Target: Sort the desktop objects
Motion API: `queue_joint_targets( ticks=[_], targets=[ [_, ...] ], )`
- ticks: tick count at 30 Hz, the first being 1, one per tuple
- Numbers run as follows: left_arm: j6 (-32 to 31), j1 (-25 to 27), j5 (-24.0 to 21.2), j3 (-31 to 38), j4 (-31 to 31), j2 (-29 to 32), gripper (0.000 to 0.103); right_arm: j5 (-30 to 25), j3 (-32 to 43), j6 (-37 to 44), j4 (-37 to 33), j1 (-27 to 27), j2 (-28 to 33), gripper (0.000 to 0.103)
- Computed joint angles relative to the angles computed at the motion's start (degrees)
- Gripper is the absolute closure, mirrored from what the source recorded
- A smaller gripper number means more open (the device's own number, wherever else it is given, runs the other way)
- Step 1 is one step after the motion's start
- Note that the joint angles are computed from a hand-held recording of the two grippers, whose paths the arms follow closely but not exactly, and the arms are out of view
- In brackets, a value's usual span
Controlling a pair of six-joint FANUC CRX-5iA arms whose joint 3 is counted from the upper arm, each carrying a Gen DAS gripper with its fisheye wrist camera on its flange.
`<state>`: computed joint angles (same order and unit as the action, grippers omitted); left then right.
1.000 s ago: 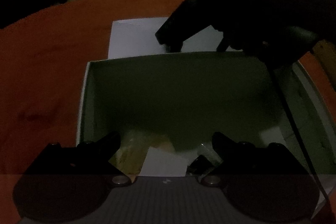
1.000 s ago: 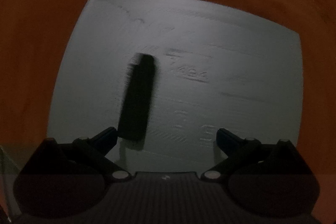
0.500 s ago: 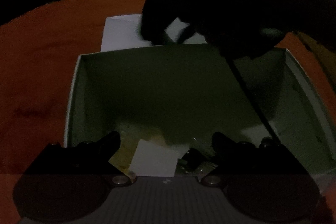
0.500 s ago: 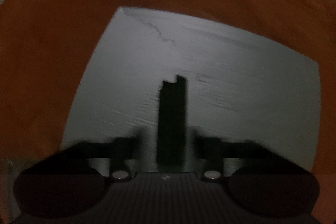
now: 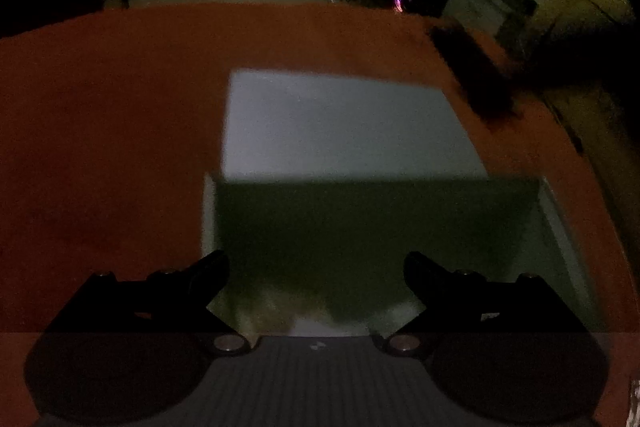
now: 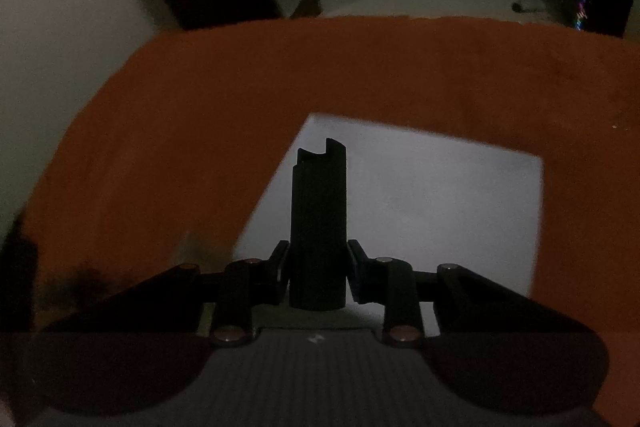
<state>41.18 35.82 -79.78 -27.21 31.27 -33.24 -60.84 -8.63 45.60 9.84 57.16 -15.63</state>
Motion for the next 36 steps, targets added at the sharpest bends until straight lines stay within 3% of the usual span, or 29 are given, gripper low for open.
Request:
queue_joint_targets(
  ticks=[6,12,15,17,18,20,23,26,28,31,36],
  targets=[
    [4.13,-3.90,3.42,6.32,-3.58,6.22,0.009,-5.71,-7.00,-3.02,-1.81,6.62,-2.12,0.072],
    [9.17,-9.06,5.70,9.51,-10.77,9.54,0.007,-7.08,-9.25,-0.61,-8.46,6.17,2.32,0.071],
    [12.67,-11.77,5.65,12.44,-14.32,12.87,0.006,-12.27,-6.19,0.23,-11.40,4.24,4.52,0.069],
    [13.81,-12.60,5.37,14.77,-14.88,15.27,0.004,-13.57,-3.59,2.37,-12.28,1.63,4.22,0.060],
    [13.95,-12.78,5.27,15.99,-14.68,16.55,0.002,-11.48,-3.29,2.64,-12.16,-0.21,2.44,0.052],
    [15.28,-13.83,6.77,18.37,-15.56,18.93,0.000,-6.98,-2.12,4.17,-12.58,-4.65,0.03,0.000],
    [13.44,-14.84,8.51,21.51,-14.27,24.10,0.000,-3.39,0.47,8.22,-11.12,-11.38,1.77,0.000],
    [6.58,-14.17,13.26,20.50,-8.66,28.02,0.000,-2.54,2.93,7.35,-7.94,-17.47,7.26,0.000],
    [7.63,-14.26,15.13,20.85,-8.16,30.70,0.000,-2.54,4.73,7.88,-8.18,-21.34,12.28,0.000],
    [11.94,-14.28,13.99,21.87,-7.78,35.05,0.000,-0.13,4.12,6.19,-6.08,-23.36,17.66,0.000],
    [7.12,-16.05,15.27,20.43,-10.97,37.58,0.000,0.62,3.24,9.81,-8.31,-23.84,22.87,0.002]
  ],
)
